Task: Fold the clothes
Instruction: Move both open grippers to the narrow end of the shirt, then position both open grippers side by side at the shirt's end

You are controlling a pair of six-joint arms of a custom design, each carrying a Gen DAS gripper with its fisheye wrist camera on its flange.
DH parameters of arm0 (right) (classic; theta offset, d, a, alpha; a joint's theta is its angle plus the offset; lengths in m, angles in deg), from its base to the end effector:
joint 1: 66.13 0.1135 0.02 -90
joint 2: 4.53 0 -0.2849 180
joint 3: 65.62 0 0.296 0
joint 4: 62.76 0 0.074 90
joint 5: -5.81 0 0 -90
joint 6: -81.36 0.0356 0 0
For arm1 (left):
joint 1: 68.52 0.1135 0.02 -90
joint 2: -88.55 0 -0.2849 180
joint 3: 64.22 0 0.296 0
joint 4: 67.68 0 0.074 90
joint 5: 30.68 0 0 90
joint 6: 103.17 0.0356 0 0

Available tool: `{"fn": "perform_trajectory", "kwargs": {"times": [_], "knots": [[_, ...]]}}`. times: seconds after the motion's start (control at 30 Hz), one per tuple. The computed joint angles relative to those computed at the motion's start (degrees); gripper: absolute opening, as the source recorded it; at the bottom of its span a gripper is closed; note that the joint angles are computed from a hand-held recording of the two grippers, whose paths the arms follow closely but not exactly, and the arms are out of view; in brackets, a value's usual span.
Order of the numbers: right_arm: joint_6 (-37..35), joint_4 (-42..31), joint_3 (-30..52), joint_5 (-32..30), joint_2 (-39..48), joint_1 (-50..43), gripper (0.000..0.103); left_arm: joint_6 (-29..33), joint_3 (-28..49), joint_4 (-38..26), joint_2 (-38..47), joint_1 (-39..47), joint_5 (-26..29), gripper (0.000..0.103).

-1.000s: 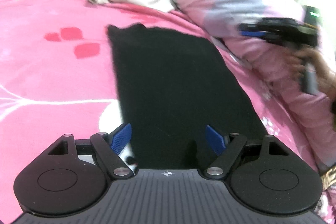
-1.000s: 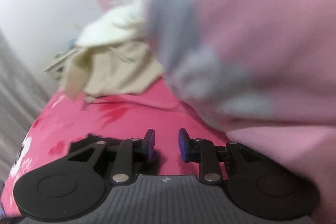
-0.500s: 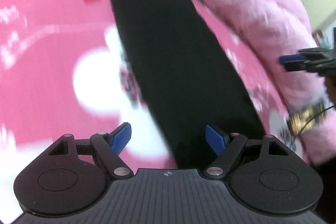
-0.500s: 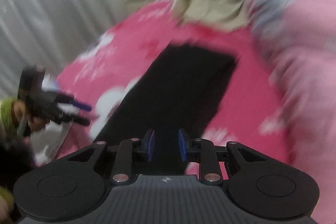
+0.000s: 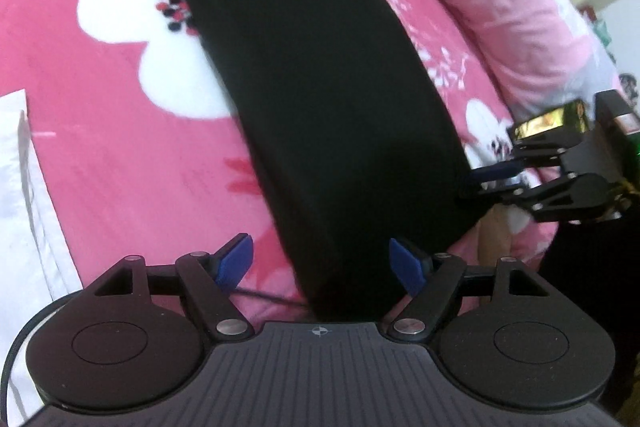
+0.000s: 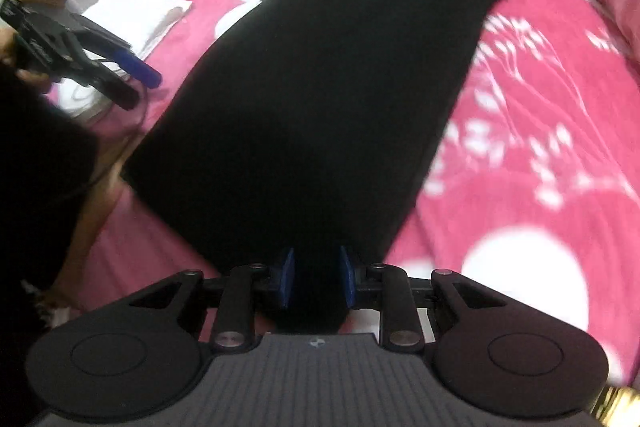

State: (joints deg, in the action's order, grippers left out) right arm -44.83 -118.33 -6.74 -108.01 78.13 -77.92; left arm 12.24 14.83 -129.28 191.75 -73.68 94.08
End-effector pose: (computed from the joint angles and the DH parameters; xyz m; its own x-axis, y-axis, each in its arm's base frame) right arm 0.2713 -0.0419 0.1720 -0.8437 -0.3757 -0.3835 -0.4762 0.8536 0.2112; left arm 0.3595 -0.0528 0.1668 -0.8474 0.4305 -0.3109 0.5309 0.6971 -0.4818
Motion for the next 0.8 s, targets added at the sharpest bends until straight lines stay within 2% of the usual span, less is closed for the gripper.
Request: {"fn": "perform_trajectory", "kwargs": {"times": [0.17, 0.3, 0.4, 0.53, 0.63, 0.8], "knots": [[4.0, 1.3, -3.3, -1.9, -5.7, -3.7, 0.027, -3.0, 0.7, 2.2, -1.5, 0.2, -0.1, 0.074], [8.7, 3.2, -3.8, -5.1, -5.3, -7.2, 0.027, -5.7, 1.0, 3.5, -1.8, 0.4, 1.9, 0.073], [8.1, 3.7, -3.5, -7.1, -4.6, -6.7, 0.027, -6.4, 1.2, 3.1, -0.9, -1.6, -0.7, 0.072], [8.5, 5.6, -5.1, -5.6, -4.1, -3.1, 0.027, -6.9, 2.0, 1.2, 1.9, -2.8, -1.7, 0.070], [8.3, 4.2, -4.8, -3.6, -2.0, -1.3, 0.027, -7.5, 3.0, -0.7, 3.6, -2.8, -2.3, 0.070], [7.9, 3.2, -7.0, -3.9, -5.6, -0.3, 0.029, -7.8, 2.6, -0.2, 2.9, -2.7, -2.3, 0.071]]}}
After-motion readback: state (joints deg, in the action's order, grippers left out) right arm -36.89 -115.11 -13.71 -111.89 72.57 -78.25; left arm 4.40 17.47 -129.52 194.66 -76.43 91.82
